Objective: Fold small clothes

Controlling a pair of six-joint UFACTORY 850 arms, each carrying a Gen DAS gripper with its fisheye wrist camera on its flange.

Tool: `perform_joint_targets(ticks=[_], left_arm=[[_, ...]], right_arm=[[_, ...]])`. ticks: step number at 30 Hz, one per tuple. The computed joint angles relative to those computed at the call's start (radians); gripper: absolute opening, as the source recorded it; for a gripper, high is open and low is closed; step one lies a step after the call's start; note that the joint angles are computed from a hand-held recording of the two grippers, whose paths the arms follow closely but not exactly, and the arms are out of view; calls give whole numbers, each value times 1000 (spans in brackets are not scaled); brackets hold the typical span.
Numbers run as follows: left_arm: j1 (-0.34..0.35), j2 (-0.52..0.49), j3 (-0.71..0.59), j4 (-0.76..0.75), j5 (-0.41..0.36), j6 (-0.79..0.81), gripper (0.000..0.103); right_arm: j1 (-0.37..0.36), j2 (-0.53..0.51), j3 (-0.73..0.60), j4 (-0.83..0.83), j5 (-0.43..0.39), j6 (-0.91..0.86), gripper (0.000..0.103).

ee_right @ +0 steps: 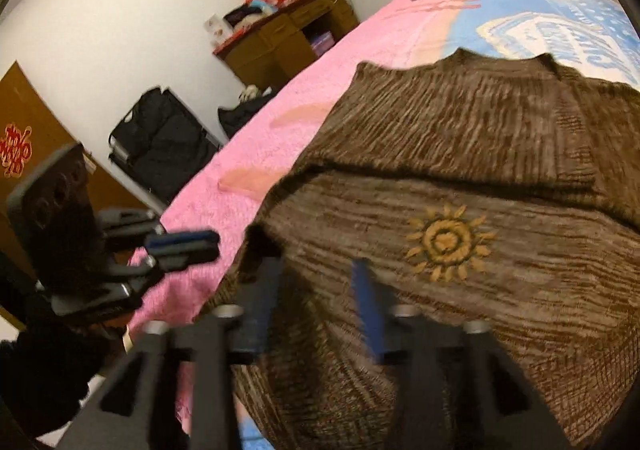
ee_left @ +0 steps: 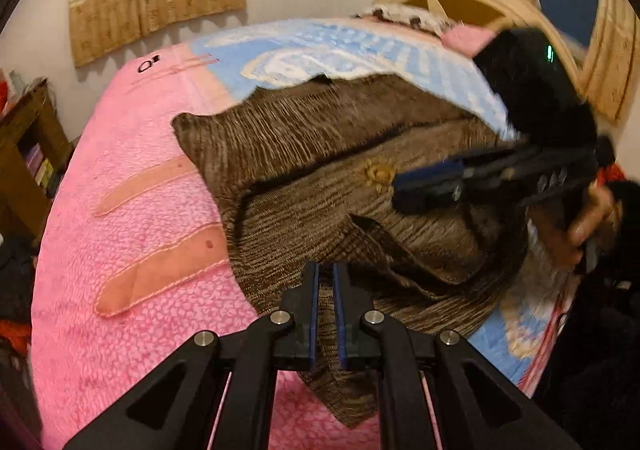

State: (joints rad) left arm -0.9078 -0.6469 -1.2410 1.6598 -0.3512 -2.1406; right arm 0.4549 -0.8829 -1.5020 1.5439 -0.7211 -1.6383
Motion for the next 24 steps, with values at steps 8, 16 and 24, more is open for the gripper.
perform_joint_targets(ticks=[8,16,24], left_arm=[[6,-50,-51,-158,18,295,7],[3,-75,-88,-252,-5,441,7],[10,-50,-32,-110,-9,148,7]], right_arm=[[-33,10,24,-14,-3,35,53],[-45,18,40,-14,-43,44,58],[23,-49,-85,-107,-106,108,59]])
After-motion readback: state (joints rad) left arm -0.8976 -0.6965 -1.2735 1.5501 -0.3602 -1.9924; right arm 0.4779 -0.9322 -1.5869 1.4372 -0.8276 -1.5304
